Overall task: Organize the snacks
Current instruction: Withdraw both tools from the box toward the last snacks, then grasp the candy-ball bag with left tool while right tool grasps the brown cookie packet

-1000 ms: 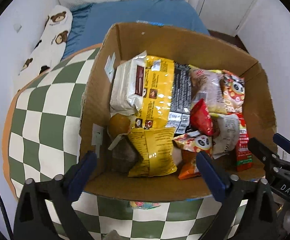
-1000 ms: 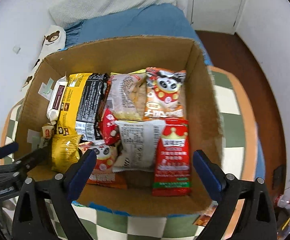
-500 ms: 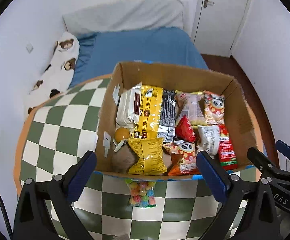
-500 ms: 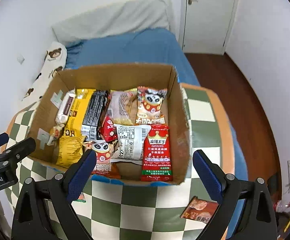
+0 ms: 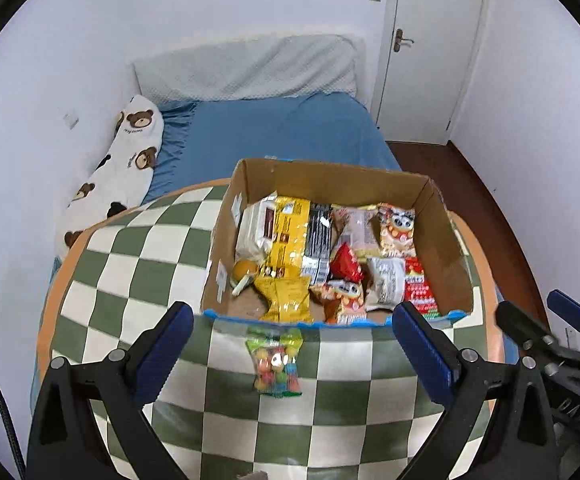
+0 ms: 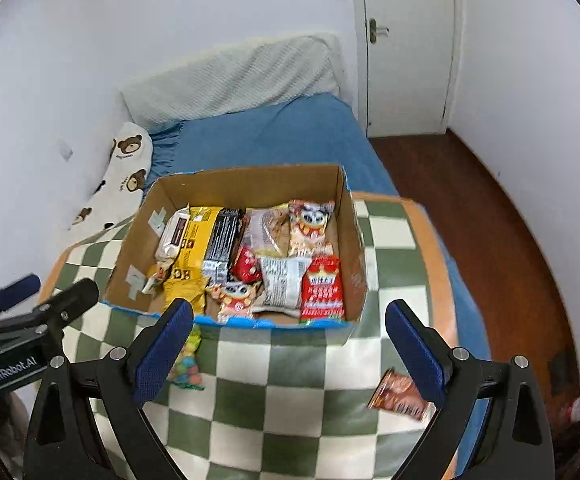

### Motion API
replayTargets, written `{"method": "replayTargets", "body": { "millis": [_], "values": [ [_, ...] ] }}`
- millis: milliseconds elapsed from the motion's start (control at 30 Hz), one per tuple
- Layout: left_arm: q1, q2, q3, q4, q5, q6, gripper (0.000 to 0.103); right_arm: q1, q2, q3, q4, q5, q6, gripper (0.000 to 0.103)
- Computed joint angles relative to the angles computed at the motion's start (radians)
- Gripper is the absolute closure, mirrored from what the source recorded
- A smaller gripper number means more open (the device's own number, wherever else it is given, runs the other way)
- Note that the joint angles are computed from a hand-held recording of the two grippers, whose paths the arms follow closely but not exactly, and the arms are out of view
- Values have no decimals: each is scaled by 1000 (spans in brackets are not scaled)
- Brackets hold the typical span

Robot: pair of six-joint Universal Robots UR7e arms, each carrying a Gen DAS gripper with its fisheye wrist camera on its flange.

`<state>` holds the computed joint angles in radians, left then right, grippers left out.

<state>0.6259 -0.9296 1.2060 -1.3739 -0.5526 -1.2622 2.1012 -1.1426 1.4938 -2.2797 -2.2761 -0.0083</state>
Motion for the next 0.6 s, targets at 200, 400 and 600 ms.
{"method": "replayTargets", "body": {
  "millis": [200,400,600],
  "values": [
    [36,-9,65,15,-123,-89,1,-104,-77,71,62,14,114,5],
    [86,8,141,-15,-220,-130,1,-282,-112,115,176,41,218,18],
    [134,21,185,-15,-317,-175,1,-446,-135,170,174,133,343,23]
  ]
}}
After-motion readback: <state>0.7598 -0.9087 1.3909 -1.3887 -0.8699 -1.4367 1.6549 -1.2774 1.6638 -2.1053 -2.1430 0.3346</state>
